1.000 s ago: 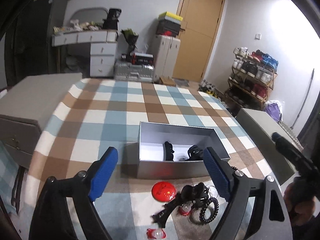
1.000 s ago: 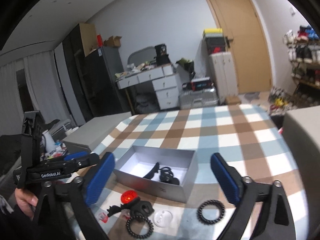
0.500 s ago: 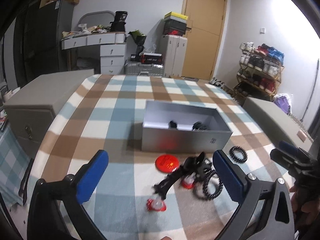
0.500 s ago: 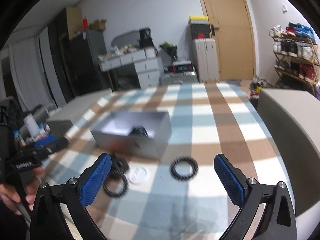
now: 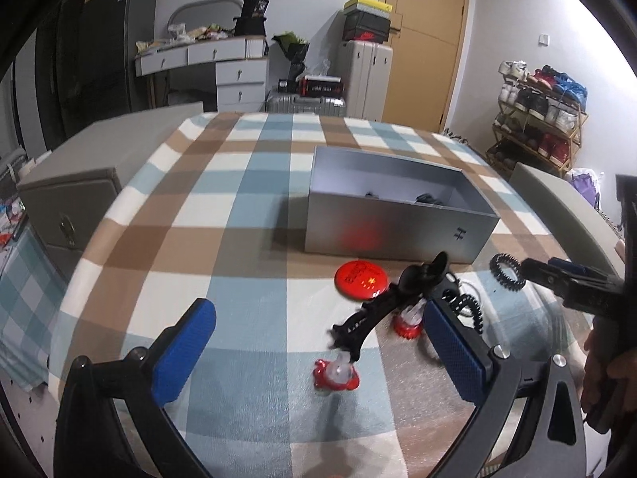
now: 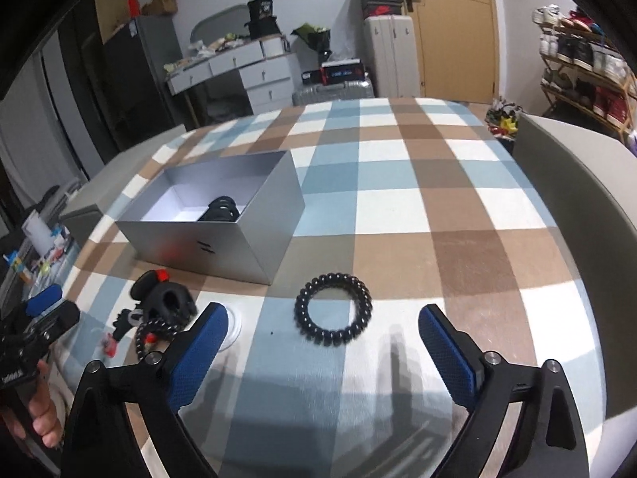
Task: Organize jewelry
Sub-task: 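Grasp the black spiral hair tie with the right gripper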
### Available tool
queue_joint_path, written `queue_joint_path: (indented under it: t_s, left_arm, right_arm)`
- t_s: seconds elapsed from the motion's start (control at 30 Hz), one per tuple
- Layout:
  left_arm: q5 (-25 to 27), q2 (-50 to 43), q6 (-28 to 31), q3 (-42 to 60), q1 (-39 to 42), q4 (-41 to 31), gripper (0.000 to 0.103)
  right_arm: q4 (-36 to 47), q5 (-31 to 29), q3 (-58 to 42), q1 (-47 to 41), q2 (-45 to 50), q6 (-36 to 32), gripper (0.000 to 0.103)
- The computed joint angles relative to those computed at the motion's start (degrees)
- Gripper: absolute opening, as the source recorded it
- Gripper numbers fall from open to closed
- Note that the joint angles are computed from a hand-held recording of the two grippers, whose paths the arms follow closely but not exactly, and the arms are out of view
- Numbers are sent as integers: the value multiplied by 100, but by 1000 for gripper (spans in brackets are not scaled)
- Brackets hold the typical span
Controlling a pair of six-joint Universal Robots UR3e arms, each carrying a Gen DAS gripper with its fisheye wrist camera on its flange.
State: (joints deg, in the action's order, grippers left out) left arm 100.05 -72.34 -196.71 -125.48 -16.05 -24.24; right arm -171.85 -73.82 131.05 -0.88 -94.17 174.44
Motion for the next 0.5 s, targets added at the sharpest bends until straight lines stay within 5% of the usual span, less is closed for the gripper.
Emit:
queue_joint_path:
  t_s: [0.5]
  left_arm:
    - [-125, 231, 9, -108, 183, -200, 101]
  right_arm:
    - [142, -1193, -700, 806, 859, -135, 46]
